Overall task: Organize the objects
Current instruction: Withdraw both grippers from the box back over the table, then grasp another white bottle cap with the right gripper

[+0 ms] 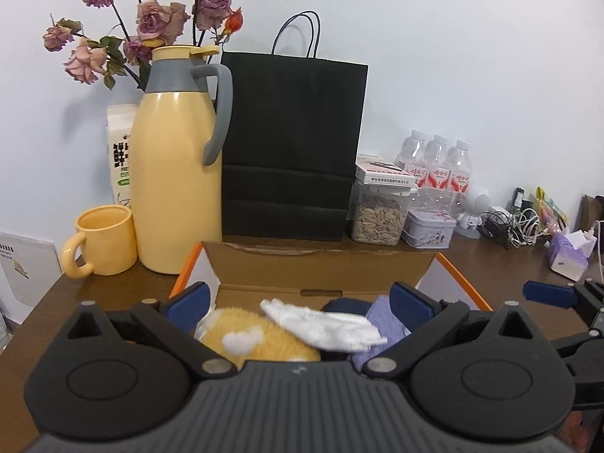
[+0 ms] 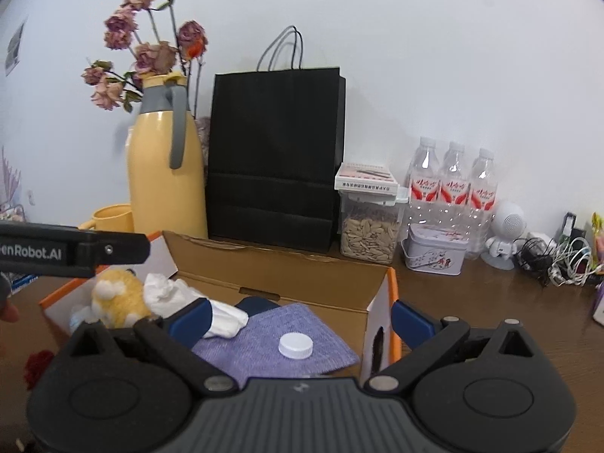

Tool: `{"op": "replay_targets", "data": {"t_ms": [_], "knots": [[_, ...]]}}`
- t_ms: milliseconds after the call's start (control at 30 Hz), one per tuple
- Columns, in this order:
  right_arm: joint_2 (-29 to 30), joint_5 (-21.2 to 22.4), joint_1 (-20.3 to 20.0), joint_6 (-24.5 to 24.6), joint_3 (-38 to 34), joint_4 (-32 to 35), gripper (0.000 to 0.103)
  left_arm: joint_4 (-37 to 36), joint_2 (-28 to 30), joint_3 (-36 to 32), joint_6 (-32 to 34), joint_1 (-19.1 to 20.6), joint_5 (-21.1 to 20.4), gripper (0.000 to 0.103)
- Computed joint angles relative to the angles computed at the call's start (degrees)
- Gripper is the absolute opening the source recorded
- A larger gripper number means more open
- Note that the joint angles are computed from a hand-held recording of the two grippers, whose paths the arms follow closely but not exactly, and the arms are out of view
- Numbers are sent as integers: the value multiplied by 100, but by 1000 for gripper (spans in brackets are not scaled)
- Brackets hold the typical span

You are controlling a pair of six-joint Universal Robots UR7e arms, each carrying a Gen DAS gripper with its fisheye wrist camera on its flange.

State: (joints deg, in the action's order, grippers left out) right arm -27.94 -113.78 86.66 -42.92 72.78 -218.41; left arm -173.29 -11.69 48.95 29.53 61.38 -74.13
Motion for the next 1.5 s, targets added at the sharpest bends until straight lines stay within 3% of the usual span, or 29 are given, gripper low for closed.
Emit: {"op": "replay_targets", "data": {"t_ms": [333,733,833,1000,1167,1333,1400,1500], "knots": [[-450,-218,72,-304,1304,-651,101,-219,-846,1316,-100,54,197,103],[-610,-353,-42,-89,2200,-968,98,-313,-1449,2420,-57,183,498,103],[-625,-353,-93,-40,2320,-920,89,-321,-1561,2611,-86,234,539,103],[-679,-236,-183,95,2429,-691,54,-343,-1709,2838,-143,296,581,103],[-642,-223,-187,174,2271,-480,41,-343,-1807,2982,-215,341,593,103],[-614,-341,-218,353,2144,-150,39,-321,-1869,3073,-263,372,570,103],[-603,-386,-236,410,2121,-58,30,-319,-1877,3084,-277,379,567,103],[-589,-373,-246,449,2122,-70,30,-297,-1890,3091,-301,393,547,103]]}}
